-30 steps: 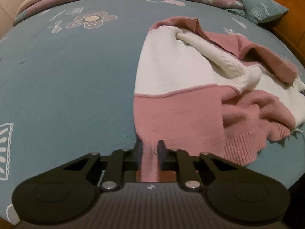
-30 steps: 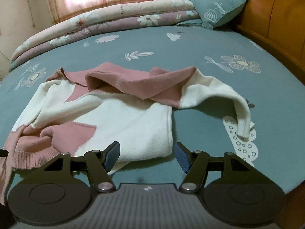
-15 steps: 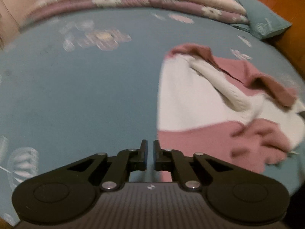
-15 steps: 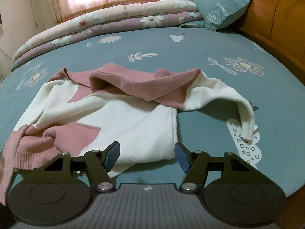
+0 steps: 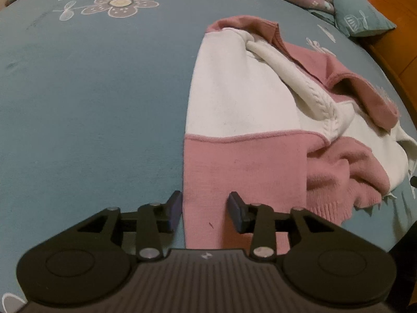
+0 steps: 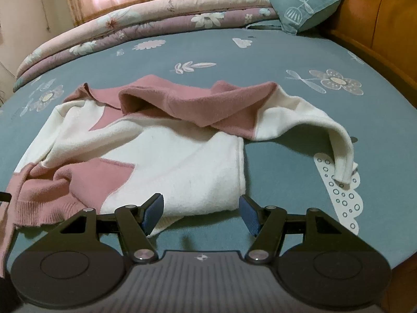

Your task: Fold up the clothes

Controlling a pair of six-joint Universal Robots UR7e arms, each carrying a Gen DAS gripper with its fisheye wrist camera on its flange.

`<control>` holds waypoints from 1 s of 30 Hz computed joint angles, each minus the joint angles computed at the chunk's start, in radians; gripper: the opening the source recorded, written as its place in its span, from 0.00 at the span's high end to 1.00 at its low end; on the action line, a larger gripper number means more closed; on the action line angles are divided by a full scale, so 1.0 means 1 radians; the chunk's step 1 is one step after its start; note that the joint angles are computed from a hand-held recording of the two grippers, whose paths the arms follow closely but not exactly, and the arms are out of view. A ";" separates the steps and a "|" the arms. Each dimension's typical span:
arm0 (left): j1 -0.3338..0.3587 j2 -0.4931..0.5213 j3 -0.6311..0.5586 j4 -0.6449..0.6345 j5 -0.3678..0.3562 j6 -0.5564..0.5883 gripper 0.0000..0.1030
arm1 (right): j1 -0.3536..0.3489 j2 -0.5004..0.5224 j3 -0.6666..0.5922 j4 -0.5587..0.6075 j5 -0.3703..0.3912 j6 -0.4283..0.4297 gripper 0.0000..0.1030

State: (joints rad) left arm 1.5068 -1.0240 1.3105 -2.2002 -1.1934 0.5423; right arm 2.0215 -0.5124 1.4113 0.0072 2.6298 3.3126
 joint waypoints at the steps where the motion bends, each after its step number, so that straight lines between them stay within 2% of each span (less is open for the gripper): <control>1: -0.002 0.003 -0.004 -0.003 0.005 -0.003 0.63 | 0.000 0.000 0.000 0.000 0.003 -0.003 0.33; 6: 0.005 0.014 -0.026 -0.001 -0.001 -0.028 0.66 | -0.003 -0.002 0.005 0.001 0.005 0.001 0.33; 9: -0.002 -0.005 0.000 0.038 -0.038 0.017 0.66 | -0.010 0.001 0.003 0.010 -0.009 0.021 0.33; 11: -0.014 -0.015 0.031 0.011 -0.022 0.062 0.67 | -0.012 0.007 -0.004 0.020 -0.019 0.022 0.33; 12: -0.015 -0.012 0.032 -0.002 -0.013 0.058 0.71 | -0.011 0.011 -0.009 0.024 -0.021 0.018 0.33; 14: -0.010 -0.004 0.021 -0.016 -0.003 0.025 0.91 | -0.008 0.020 -0.018 0.032 -0.026 0.008 0.33; 15: -0.009 -0.004 0.021 -0.027 0.001 0.018 0.92 | -0.006 0.022 -0.019 0.033 -0.024 0.002 0.33; 17: -0.012 -0.021 0.052 -0.070 0.004 0.054 1.00 | -0.005 0.023 -0.021 0.036 -0.015 0.001 0.33; 22: -0.025 -0.046 0.090 -0.149 0.015 0.097 1.00 | -0.009 0.015 -0.014 0.041 -0.020 0.035 0.33; 30: -0.037 -0.035 0.073 -0.238 0.046 0.120 1.00 | -0.005 0.015 -0.014 0.041 -0.014 0.030 0.33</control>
